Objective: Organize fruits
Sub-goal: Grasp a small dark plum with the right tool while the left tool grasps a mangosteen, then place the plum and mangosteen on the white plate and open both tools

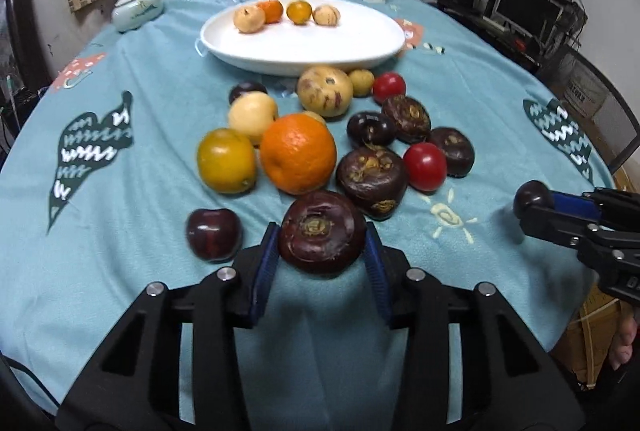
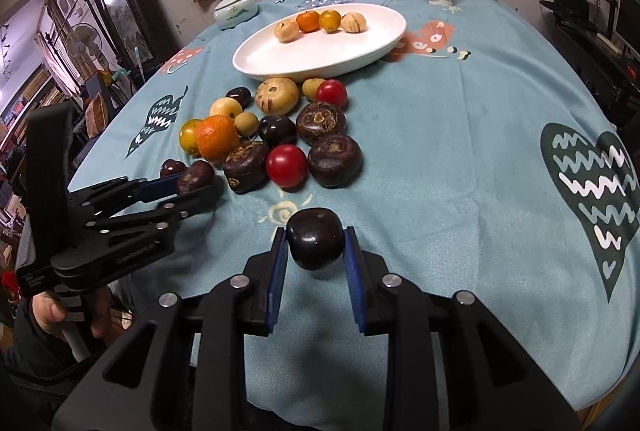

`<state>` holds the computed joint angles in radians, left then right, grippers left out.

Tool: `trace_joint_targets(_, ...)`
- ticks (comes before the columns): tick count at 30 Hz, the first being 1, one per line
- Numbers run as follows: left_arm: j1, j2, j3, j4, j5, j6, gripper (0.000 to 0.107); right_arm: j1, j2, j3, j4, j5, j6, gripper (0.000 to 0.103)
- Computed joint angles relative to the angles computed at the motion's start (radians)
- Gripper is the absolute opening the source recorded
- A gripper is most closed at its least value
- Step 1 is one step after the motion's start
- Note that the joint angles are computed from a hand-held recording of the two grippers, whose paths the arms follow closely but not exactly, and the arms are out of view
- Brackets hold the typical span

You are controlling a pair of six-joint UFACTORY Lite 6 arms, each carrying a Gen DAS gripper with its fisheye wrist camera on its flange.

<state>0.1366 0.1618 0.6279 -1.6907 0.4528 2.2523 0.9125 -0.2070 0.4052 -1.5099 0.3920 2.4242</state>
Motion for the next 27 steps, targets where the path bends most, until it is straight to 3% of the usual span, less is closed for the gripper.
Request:
trace_joint_targets(9, 0.096, -0.149, -0.001, 0.244, 0.091, -0.228, 0.042, 0.019, 0.005, 0.026, 0.048, 0.028, -0.047, 0.029)
trace_joint_targets(19, 0.096, -0.179, 0.100, 0.360, 0.120, -0.384, 0.042, 0.002, 0.002, 0.064, 0.112, 0.039, -0.155, 0.028)
trace_joint_targets(23, 0.059, -0.129, 0.223, 0.423, 0.108, -0.491, 0.042, -0.078, 0.003, 0.121, 0.165, 0.018, -0.308, 0.028)
trace_joint_targets(27, -0.032, 0.048, 0.503, 0.619, 0.064, -0.775, 0.042, -0.212, 0.073, 0.261, 0.267, -0.028, -0.589, 0.028)
